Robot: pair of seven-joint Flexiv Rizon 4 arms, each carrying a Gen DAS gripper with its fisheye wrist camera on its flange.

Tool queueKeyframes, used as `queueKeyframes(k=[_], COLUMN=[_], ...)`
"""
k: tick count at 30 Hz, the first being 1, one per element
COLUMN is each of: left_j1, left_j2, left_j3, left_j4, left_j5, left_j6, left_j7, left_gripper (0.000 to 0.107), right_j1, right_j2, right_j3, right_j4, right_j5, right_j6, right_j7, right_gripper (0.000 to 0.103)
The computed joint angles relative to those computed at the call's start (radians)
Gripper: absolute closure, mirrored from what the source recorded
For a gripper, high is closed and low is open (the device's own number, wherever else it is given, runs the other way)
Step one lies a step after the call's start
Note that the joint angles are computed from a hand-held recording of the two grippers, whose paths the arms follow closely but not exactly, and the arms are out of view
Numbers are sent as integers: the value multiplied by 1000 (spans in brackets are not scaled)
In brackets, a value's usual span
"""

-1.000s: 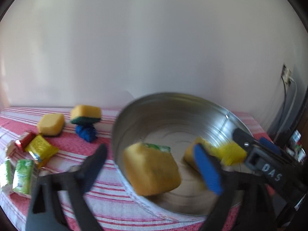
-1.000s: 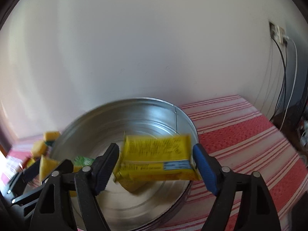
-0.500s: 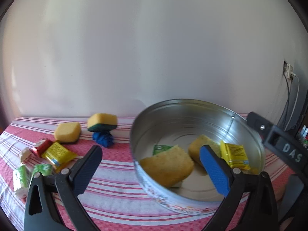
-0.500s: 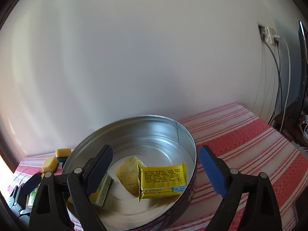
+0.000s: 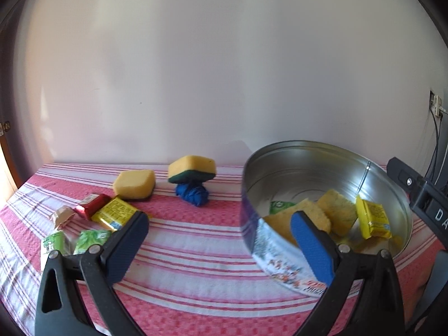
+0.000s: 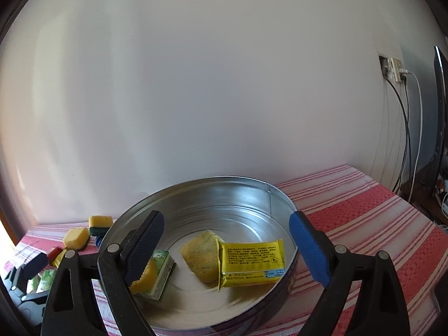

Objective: Organize objects
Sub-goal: 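Open left tool releasing sponge while right tool drops packet into tin, then withdraw both tools from the tin toward the remaining items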

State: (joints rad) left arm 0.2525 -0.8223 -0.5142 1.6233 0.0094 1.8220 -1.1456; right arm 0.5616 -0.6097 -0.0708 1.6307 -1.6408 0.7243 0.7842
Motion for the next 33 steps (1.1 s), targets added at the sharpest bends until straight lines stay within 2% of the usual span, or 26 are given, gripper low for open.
queueKeyframes(k=[8,11,14,16,25,33], left_j1=[49,53,96,103,164,178], left_j2=[4,6,5,4,-1,-6], left_j3=[-5,16,-18,-15,-58,-48], left_j4=[20,22,29,28,30,10], left_j5=[33,41,47,40,19,-46], left_j6=[19,32,12,8,-41,-83], left_j7=[8,13,15,17,59,109], left_gripper=[4,4,4,4,4,4], right_j1=[-3,18,41,55,90,130], right_j2=[-32,-42,-50,-55,-93,-175], right_j3=[-3,-10,-17,-20,-27,-58], right_j4=[-30,-40,-52,-58,-116,-241], right_j5=[4,19,30,35,94,171], right_j6=[50,32,3,-16,-2,76], right_j7=[-25,-65,-103,-109,-123,-212], right_gripper=[10,10,10,10,10,10])
